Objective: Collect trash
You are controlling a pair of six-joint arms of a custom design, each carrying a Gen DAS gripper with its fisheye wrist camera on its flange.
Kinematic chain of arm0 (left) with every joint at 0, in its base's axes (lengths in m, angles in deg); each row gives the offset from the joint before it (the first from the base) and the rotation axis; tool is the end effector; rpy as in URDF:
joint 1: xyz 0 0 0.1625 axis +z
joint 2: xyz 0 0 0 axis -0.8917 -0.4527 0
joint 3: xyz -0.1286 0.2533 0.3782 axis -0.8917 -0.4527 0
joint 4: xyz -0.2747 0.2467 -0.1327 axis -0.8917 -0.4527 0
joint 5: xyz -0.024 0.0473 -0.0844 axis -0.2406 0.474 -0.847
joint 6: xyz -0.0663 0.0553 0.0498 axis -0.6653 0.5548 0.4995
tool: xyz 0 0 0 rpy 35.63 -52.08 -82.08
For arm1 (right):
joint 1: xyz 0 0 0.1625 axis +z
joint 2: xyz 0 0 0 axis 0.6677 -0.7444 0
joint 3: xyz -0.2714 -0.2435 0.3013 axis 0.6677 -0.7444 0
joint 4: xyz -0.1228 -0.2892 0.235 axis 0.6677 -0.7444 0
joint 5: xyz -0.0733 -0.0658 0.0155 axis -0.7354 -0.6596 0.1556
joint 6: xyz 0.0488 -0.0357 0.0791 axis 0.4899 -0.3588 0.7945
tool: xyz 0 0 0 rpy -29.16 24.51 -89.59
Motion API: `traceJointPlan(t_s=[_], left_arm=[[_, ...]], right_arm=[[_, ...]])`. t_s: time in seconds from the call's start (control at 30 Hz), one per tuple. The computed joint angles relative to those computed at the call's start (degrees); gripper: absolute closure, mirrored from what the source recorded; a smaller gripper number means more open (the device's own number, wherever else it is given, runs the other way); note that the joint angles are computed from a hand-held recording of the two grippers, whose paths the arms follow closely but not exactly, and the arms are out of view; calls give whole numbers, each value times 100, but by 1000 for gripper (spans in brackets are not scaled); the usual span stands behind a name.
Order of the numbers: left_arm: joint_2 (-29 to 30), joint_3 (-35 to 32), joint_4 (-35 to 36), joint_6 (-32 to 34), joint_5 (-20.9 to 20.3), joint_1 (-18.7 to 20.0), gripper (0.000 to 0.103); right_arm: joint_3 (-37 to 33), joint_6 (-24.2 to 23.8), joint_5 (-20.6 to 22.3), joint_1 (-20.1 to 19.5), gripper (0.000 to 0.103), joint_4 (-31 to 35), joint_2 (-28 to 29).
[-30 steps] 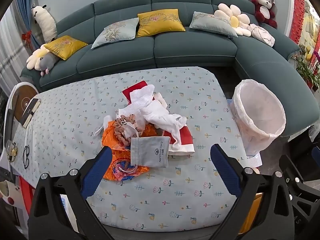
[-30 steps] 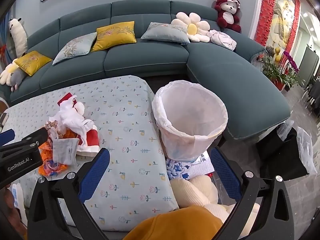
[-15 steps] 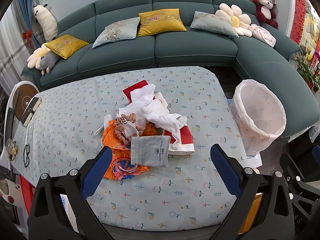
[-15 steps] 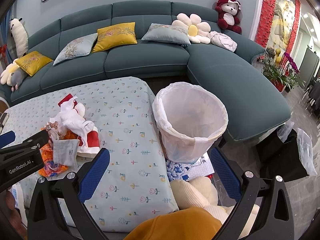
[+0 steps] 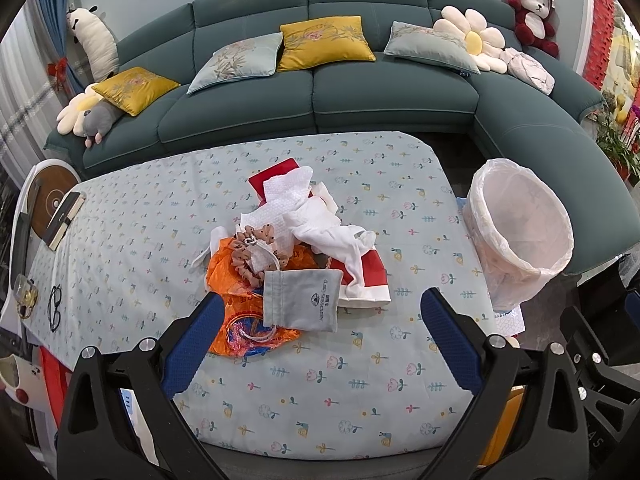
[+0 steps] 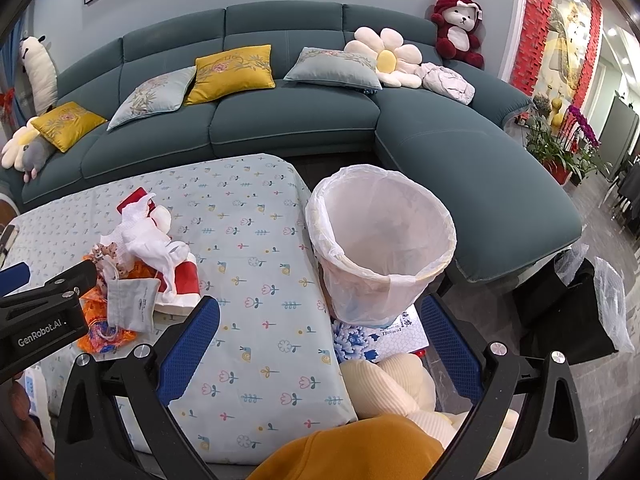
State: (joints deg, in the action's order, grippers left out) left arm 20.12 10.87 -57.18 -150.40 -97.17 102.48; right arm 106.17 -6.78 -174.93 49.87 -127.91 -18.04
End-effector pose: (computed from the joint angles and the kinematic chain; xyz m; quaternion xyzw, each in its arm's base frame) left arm -0.3882 -0.6060 0.0378 -0.0175 0.8331 -0.3306 0.4432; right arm 0.1008 -0.6244 0.3041 0.1996 -0.8612 0.2983 0.3599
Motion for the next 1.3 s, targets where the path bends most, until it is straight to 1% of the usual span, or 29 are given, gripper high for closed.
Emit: traceJointPlan(t_s=[0.2,0.23,0.43,0.9,1.3], left_arm=[[-20,27,190,-236,-55,-56,9],[-56,82,301,-410,-70,-50,9],[-52,48,506,-618,-108,-79,9],[15,-26,581,-693,-135,-90,9],[-7,-15,810,-973,-200,-122,9]], right_arm=[[1,1,22,2,7,1,-5],[-6,0,23,6,7,2,-3],[13,-6,74,-4,7,-25,-25],[65,-33,127,-46,7,-46,-81],[145,-99,194,-76,7,38,-151]])
